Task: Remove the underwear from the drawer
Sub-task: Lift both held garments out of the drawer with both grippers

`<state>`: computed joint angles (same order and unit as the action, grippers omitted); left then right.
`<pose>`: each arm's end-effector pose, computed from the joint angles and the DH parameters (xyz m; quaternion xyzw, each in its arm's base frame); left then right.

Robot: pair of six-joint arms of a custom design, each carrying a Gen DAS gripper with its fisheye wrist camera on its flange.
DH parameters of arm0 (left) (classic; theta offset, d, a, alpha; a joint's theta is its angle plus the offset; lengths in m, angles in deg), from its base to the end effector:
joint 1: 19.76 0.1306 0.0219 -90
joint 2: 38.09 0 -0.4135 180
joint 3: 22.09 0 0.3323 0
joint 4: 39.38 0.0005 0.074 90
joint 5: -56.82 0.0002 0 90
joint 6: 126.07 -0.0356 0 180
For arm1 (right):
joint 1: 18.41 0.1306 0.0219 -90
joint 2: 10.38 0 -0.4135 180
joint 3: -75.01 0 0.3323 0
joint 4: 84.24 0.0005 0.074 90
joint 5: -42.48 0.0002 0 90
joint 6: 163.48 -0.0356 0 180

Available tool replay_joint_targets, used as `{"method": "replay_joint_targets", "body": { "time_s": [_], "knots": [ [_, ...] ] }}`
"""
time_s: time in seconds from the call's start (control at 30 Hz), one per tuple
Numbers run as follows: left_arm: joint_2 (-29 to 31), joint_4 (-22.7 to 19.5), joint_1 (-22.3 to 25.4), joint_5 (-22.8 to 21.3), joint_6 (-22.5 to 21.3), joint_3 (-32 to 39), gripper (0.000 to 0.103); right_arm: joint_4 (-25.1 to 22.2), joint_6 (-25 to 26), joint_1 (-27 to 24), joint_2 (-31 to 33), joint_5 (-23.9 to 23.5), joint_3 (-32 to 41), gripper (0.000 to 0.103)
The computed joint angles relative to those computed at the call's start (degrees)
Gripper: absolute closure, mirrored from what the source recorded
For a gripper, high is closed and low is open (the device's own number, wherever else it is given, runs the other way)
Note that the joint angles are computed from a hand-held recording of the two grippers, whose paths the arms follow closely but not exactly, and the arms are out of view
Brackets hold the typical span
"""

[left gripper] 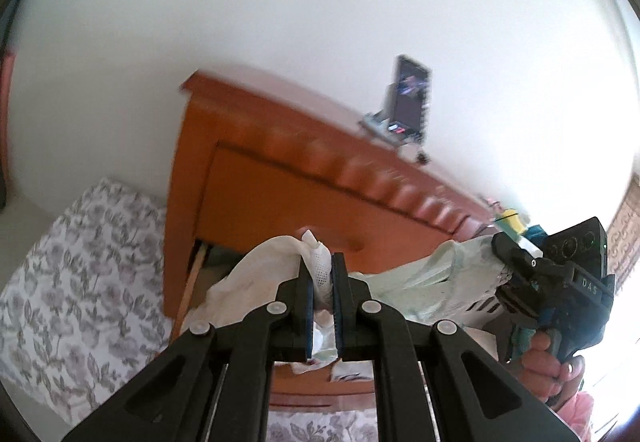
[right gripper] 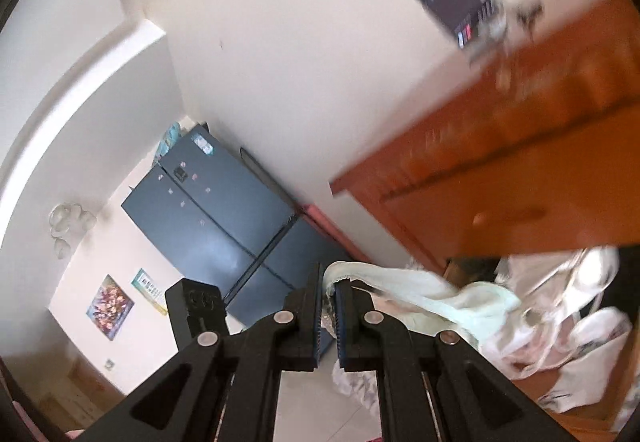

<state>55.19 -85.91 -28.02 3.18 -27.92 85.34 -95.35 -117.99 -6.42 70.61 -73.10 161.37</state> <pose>0.4466 -0.0867 0.5695 0.1512 0.8323 -0.3359 0.4141 0.3819 0.0963 0.5593 0.0599 0.7359 0.4543 0.4985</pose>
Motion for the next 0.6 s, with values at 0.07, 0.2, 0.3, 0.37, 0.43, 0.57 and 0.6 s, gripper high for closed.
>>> {"method": "replay_joint_targets", "body": {
  "time_s": [0.07, 0.2, 0.3, 0.37, 0.43, 0.57, 0.6],
  "knots": [
    [-0.89, 0.39, -0.98, 0.57, -0.51, 0.62, 0.095, 0.04, 0.35, -0.86, -2.48, 0.35, -0.7, 0.097],
    [-2.26, 1.17, -3.5, 1.04, -0.74, 2.12, 0.095, -1.53, 2.7, -2.74, -8.39, 2.34, -1.6, 0.097],
    [-3.08, 1.69, -6.15, 1.82, -0.95, 3.46, 0.095, -4.2, 4.86, -4.85, -12.84, 3.24, -1.51, 0.097],
    [-3.67, 1.99, -8.54, 1.8, -1.36, 4.29, 0.095, -7.39, 6.6, -6.71, -15.65, 3.89, -0.78, 0.097],
    [-3.92, 2.04, -10.99, 1.83, -1.8, 5.23, 0.095, -9.55, 7.46, -8.44, -18.08, 4.43, -0.92, 0.097],
    [-3.01, 0.36, -17.47, 1.25, -3.87, 8.13, 0.095, -14.7, 8.83, -16.13, -23.05, 2.48, -1.73, 0.097],
    [-2.48, -0.31, -19.06, 0.83, -4.49, 9.09, 0.095, -17.21, 9.48, -18.06, -24.0, 2.6, -1.37, 0.097]
  ]
}}
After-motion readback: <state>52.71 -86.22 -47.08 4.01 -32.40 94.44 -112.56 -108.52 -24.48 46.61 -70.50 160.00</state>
